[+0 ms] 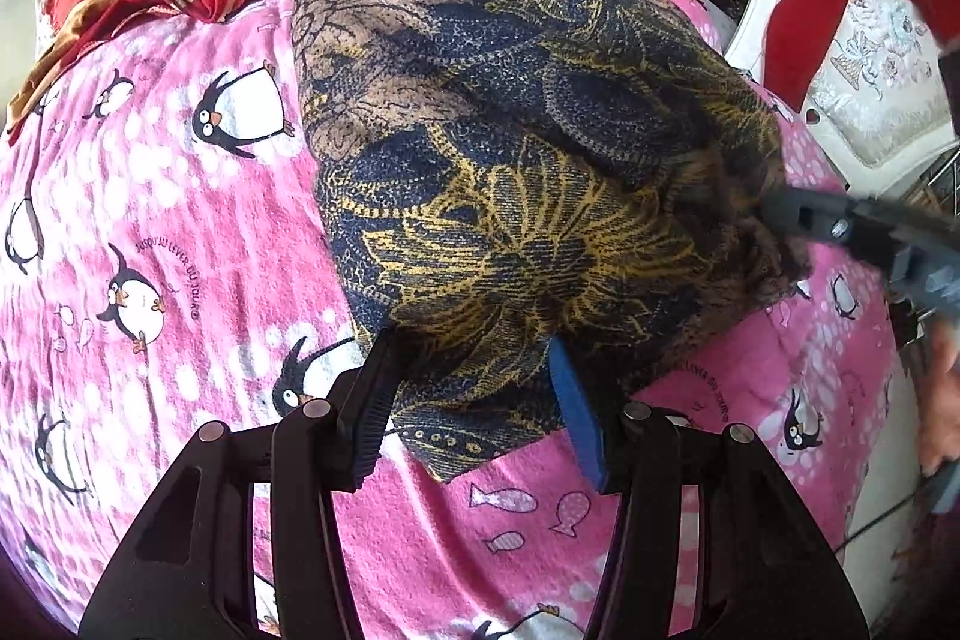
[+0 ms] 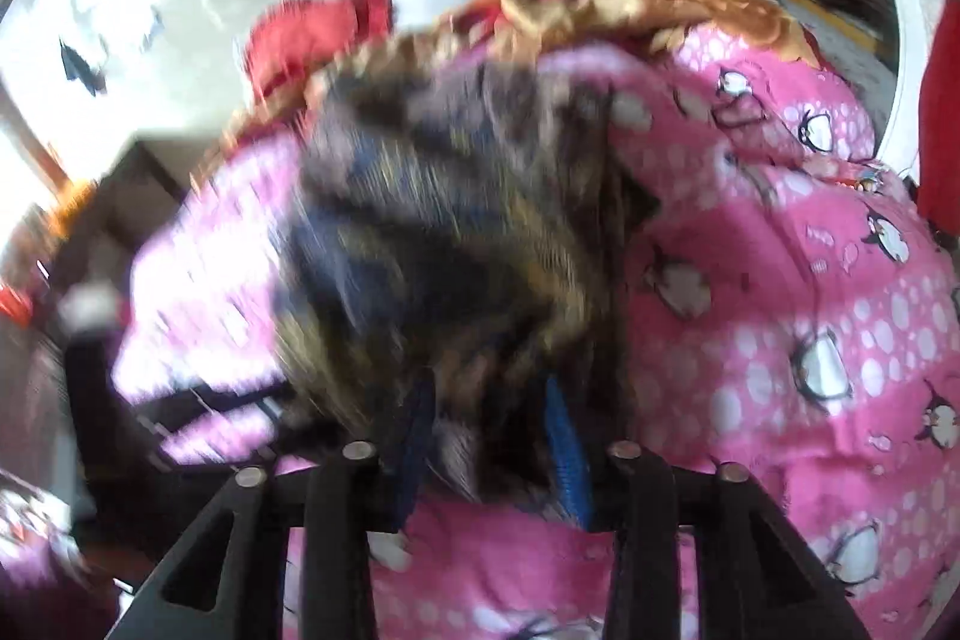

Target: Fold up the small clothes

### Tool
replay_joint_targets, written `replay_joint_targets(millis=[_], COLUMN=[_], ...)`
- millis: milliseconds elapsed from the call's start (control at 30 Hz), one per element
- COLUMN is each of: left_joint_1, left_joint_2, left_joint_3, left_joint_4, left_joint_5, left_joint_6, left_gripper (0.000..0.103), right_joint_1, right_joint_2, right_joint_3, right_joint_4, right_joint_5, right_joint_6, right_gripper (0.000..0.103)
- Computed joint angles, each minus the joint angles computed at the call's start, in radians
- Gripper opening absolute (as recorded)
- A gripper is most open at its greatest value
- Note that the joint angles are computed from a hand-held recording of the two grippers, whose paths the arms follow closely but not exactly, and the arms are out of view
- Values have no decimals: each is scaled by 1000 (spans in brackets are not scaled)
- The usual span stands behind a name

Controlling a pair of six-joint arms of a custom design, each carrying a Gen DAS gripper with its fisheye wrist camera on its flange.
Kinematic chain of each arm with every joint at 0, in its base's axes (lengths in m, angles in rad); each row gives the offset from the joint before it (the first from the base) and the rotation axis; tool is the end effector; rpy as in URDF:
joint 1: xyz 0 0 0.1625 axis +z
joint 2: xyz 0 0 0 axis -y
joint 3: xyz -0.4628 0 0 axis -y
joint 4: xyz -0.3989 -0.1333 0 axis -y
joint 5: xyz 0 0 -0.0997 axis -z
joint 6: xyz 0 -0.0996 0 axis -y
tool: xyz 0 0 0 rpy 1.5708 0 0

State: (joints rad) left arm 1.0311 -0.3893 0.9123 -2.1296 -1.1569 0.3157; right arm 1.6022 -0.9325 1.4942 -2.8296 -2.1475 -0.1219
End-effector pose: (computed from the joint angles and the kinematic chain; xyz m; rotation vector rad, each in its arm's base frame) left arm -0.3018 -0.8411 0.0513 1.1238 2.4902 -0.1127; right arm 0.1023 -0.7406 0.3217 -0.0746 -2.4266 0.8439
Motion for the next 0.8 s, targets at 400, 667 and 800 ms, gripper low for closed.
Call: replay_joint_targets(millis=[400,667,800], left_joint_1=[-17,-9,-6], left_joint_2=[-23,22,23], left_joint_3=[21,-23,-15], left_joint_4=[-118,-43,-55], left_joint_5=[-65,-23,-27], left_joint_6=[31,18,44], left_gripper=[50,50,50], right_joint_1=[-51,-82,-65], right_joint_2=[-57,151,209], right_joint_3=[33,-375,-451], right_joint_4=[-166,83,26], right_joint_5=[79,130,22], right_joint_6=[50,98,-17], right_gripper=[30,24,5])
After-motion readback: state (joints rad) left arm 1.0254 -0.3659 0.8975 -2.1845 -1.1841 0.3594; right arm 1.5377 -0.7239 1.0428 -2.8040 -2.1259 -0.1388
